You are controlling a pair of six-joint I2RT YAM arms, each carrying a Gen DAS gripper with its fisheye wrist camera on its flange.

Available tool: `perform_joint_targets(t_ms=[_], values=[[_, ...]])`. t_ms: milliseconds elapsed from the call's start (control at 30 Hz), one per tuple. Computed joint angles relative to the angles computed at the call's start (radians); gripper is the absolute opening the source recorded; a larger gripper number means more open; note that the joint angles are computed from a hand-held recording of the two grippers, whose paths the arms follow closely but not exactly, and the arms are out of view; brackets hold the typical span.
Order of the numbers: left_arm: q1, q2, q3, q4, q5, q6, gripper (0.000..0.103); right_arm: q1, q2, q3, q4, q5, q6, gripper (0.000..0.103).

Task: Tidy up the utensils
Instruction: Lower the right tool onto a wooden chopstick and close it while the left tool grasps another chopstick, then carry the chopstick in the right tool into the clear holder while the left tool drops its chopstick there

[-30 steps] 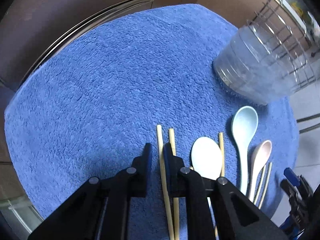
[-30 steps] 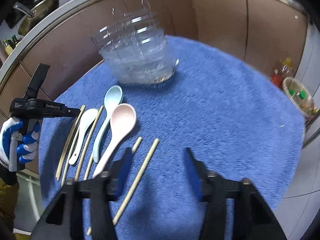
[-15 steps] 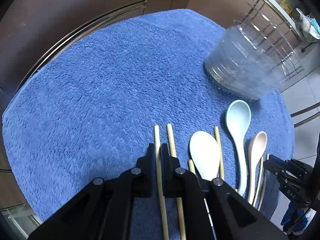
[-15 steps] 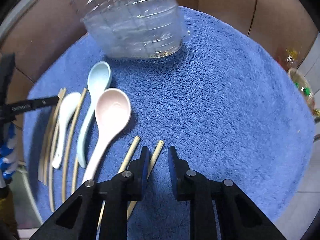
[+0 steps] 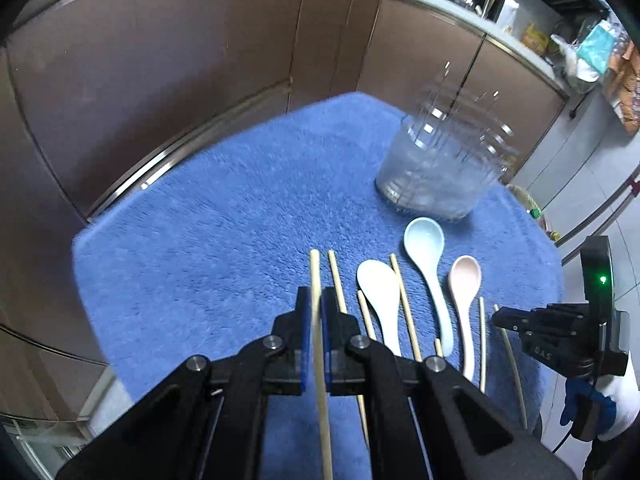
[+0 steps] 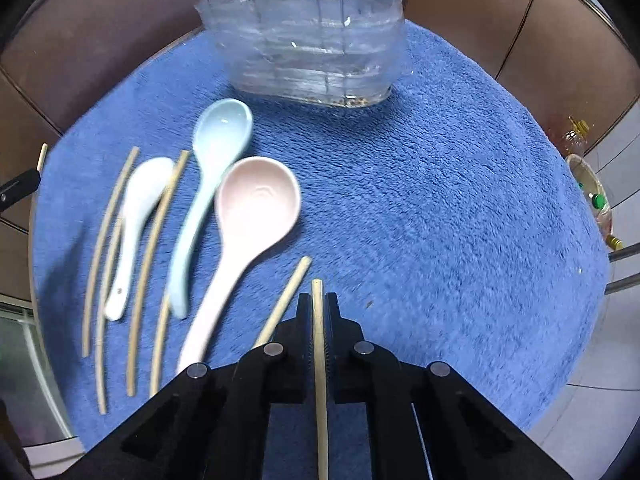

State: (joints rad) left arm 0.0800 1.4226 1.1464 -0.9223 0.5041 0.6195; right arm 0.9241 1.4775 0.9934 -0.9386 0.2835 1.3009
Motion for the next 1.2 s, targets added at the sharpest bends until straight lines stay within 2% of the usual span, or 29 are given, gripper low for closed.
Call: perform_joint_targets(t_ms=[167, 267, 300, 367, 433, 500, 600, 700, 733, 800, 867, 933, 1000, 1067, 1200], values=[[0.105, -0.049, 0.043, -0.076, 0.11, 0.093, 0.004, 0.149, -0.069, 0.063, -0.084, 0.139, 0.078, 0.006], [0.117, -0.098, 0.043, -0.089, 0.15, 0.092, 0.004, 0.258, -0.109, 0.129, -0.179, 0.262, 0.14, 0.006], [0.115, -0.109, 0.054, -0.092, 0.159, 0.083, 0.004, 0.301, -0.102, 0.179, -0.247, 0.317, 0.173, 0.006], [0.106, -0.131, 0.075, -0.1, 0.186, 0.058, 0.004, 0.331, -0.124, 0.223, -0.296, 0.392, 0.178, 0.006], [0.078, -0.148, 0.109, -0.096, 0.207, 0.0, 0.004, 0.364, -0.117, 0.289, -0.364, 0.468, 0.204, 0.006], [0.052, -0.15, 0.144, -0.096, 0.225, -0.048, 0.004, 0.356, -0.134, 0.342, -0.393, 0.534, 0.178, 0.006], [-0.025, -0.137, 0.222, -0.054, 0.239, -0.19, 0.004, 0.328, -0.157, 0.401, -0.409, 0.633, 0.11, 0.006], [-0.115, -0.11, 0.295, 0.042, 0.226, -0.361, 0.004, 0.277, -0.202, 0.454, -0.353, 0.753, -0.04, 0.006], [-0.143, -0.104, 0.31, 0.08, 0.217, -0.411, 0.004, 0.254, -0.224, 0.451, -0.292, 0.787, -0.116, 0.006], [-0.215, -0.08, 0.338, 0.191, 0.175, -0.533, 0.004, 0.195, -0.282, 0.413, -0.093, 0.831, -0.319, 0.006], [-0.278, -0.048, 0.358, 0.295, 0.128, -0.631, 0.004, 0.107, -0.356, 0.312, 0.207, 0.818, -0.575, 0.006], [-0.33, -0.01, 0.369, 0.391, 0.072, -0.702, 0.004, 0.029, -0.391, 0.229, 0.452, 0.807, -0.772, 0.006], [-0.383, 0.023, 0.363, 0.491, 0.004, -0.757, 0.004, -0.068, -0.417, 0.146, 0.669, 0.738, -0.902, 0.006], [-0.433, 0.068, 0.352, 0.588, -0.069, -0.791, 0.004, -0.142, -0.421, 0.078, 0.82, 0.698, -0.979, 0.006], [-0.496, 0.135, 0.316, 0.728, -0.161, -0.815, 0.004, -0.277, -0.403, -0.003, 0.965, 0.606, -1.039, 0.006]])
